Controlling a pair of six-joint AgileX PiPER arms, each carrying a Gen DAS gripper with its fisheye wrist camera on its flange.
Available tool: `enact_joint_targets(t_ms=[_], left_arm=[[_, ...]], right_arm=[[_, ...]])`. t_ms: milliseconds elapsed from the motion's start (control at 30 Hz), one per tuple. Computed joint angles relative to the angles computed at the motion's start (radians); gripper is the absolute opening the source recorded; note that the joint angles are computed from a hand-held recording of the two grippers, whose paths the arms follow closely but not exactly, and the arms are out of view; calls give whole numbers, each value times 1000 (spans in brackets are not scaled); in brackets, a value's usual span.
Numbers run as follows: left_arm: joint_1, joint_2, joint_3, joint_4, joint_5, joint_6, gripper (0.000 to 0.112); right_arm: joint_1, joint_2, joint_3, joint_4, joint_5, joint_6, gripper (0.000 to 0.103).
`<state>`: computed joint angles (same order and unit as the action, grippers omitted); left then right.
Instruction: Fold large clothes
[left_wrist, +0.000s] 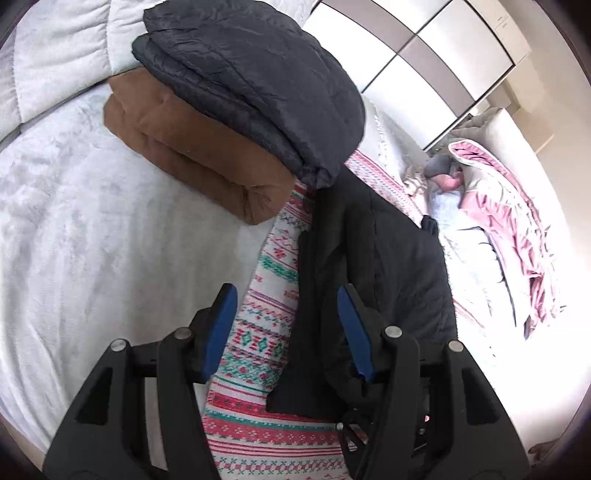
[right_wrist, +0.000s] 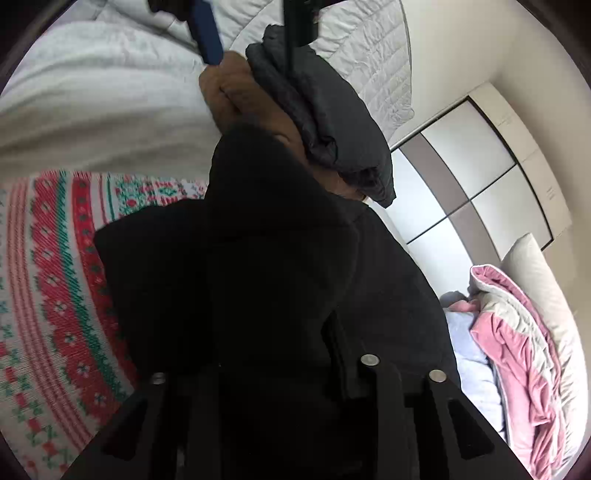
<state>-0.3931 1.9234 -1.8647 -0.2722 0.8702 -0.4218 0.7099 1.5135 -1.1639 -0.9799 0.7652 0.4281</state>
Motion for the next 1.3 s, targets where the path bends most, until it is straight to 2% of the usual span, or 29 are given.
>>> enact_joint_targets(t_ms=[67,133,200,233,267,367,467,533,567,600,667,733,800,867,900,1067,1167,1233,1300], left_arm=[[-5,8,-10,-43,7,34,58],[-17,25,-35,-81,29,76,58],[-51,41,-63,-60,43,81,59],[-66,50,-79,-45,51,77,61],[-87,65,-104,-20,68,69,65],[-145,113,-177,44,126,51,68],[-195,148,-226,138,158,5,68],[-229,160,-238,222,163,-41,68],[-245,164,-237,262,167,-57,68],[-256,167,-240,295,175,-68,64],[-281,167,-231,356,183,-85,58],[-297,159,-207,394,182,-102,52],[-307,167,-203,410,202,-106,45],[-315,166,-184,420,211,-100,41],[-317,167,-179,419,213,-92,39],[-321,164,-162,417,218,-79,39],[-326,172,-167,429,222,-83,39],[-328,173,-165,430,217,-85,39],[-323,165,-155,416,211,-83,39]], right_arm=[[-29,-51,-26,128,3,-144,52],[-40,-137,6,150,1,-198,71],[-36,-218,61,131,18,-234,79],[-43,-267,112,93,29,-238,80],[-49,-293,150,54,33,-220,80],[-73,-390,338,-196,36,-52,80],[-133,-415,432,-284,8,49,79],[-188,-427,456,-251,-63,51,61],[-172,-427,465,-294,-48,81,56],[-156,-431,476,-332,-30,86,41],[-191,-448,487,-321,-75,24,36],[-198,-465,548,-405,-102,23,32],[-199,-475,628,-527,-109,74,31],[-171,-446,646,-582,-92,110,30],[-164,-444,640,-568,-90,94,30],[-248,-478,653,-524,-202,7,29],[-220,-466,663,-549,-177,68,29],[-254,-480,637,-480,-215,25,36],[-268,-527,598,-297,-218,-144,45]])
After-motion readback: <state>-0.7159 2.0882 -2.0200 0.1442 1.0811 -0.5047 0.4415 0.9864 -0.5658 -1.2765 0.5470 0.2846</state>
